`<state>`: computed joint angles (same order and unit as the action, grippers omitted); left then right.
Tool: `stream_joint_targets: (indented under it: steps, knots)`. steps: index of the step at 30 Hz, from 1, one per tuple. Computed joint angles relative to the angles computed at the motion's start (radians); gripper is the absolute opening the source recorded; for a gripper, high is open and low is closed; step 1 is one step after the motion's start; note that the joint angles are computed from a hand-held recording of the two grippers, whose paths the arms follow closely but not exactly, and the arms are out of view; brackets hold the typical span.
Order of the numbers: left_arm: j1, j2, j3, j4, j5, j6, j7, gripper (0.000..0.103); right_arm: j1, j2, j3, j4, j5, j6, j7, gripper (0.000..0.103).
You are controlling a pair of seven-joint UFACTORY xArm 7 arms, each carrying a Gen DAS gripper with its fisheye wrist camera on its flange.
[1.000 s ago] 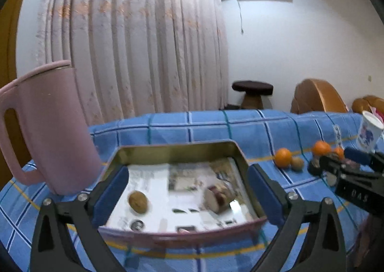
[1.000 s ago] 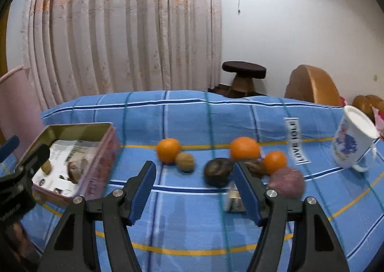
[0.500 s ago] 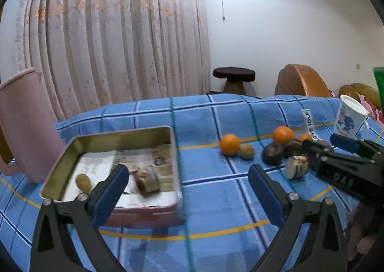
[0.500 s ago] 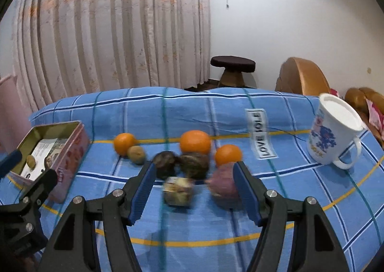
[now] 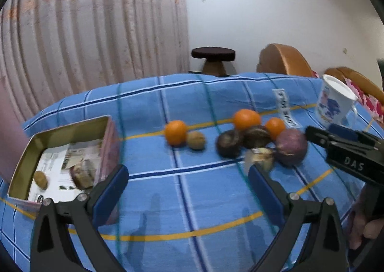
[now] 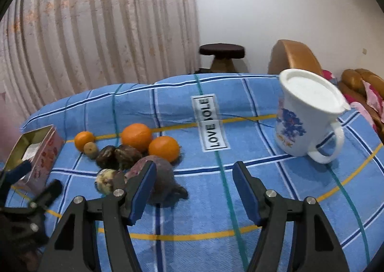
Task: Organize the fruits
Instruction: 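Move both grippers back toward the row of fruits, then grasp the purple stemmed fruit with the right gripper while the left grasps the white-topped slice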
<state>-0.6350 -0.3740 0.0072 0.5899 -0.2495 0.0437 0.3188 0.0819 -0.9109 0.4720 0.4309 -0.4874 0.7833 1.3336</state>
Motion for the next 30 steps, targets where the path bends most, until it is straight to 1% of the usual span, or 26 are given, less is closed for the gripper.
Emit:
stream_joint_targets:
  steps: [2,3,4,6,8,12,13,14,18,19,20,23,25,28,29,30]
  knots:
    - [0.006,-0.004,-0.018,-0.005,0.014,-0.002,0.000,0.102,0.026,0.005,-0.028,-0.013,0.008,-0.063,-0.020,0.065]
    - [0.026,-0.004,-0.039,-0.006,0.029,-0.004,-0.011,0.102,0.025,0.016,-0.026,-0.008,0.010,-0.073,-0.029,0.065]
    - [0.034,-0.004,-0.046,-0.007,0.037,-0.003,-0.019,0.102,0.020,0.028,-0.020,-0.001,0.010,-0.071,-0.035,0.065]
    - [0.036,-0.002,-0.043,-0.003,0.041,0.003,-0.028,0.102,0.013,0.051,-0.015,0.007,0.007,-0.091,-0.042,0.065]
    - [0.057,0.003,-0.057,0.002,0.054,0.007,-0.044,0.102,0.020,0.065,-0.039,-0.005,0.020,-0.146,-0.050,0.065]
    - [0.086,0.012,-0.081,0.012,0.082,0.021,-0.065,0.102,0.017,0.078,-0.057,-0.019,0.043,-0.203,-0.068,0.065]
    - [0.098,0.014,-0.092,0.014,0.092,0.024,-0.074,0.102,0.018,0.103,-0.074,-0.022,0.056,-0.236,-0.079,0.065]
    - [0.105,0.014,-0.099,0.014,0.098,0.024,-0.082,0.102,0.023,0.118,-0.084,-0.020,0.071,-0.247,-0.093,0.065]
    - [0.127,0.020,-0.117,0.019,0.119,0.023,-0.112,0.102,0.014,0.161,-0.088,-0.004,0.096,-0.249,-0.123,0.064]
    - [0.142,0.023,-0.130,0.021,0.131,0.026,-0.124,0.102,0.020,0.170,-0.098,-0.003,0.109,-0.252,-0.132,0.062]
    - [0.146,0.025,-0.134,0.023,0.138,0.029,-0.131,0.102,0.034,0.175,-0.123,-0.015,0.128,-0.279,-0.147,0.062]
    - [0.160,0.024,-0.148,0.023,0.162,0.028,-0.148,0.102,0.036,0.171,-0.118,-0.011,0.150,-0.269,-0.159,0.062]
    - [0.122,0.018,-0.117,0.018,0.147,0.020,-0.134,0.102,0.032,0.141,-0.100,-0.011,0.151,-0.246,-0.154,0.061]
    - [0.030,0.012,-0.048,0.025,0.093,0.031,-0.083,0.102,0.014,0.024,-0.071,-0.038,0.140,-0.232,-0.116,0.061]
    - [0.014,0.017,-0.042,0.036,0.079,0.041,-0.072,0.102,-0.002,-0.023,-0.053,-0.045,0.134,-0.208,-0.097,0.061]
    - [0.011,0.028,-0.050,0.051,0.073,0.052,-0.069,0.101,-0.016,-0.048,-0.036,-0.043,0.127,-0.178,-0.086,0.061]
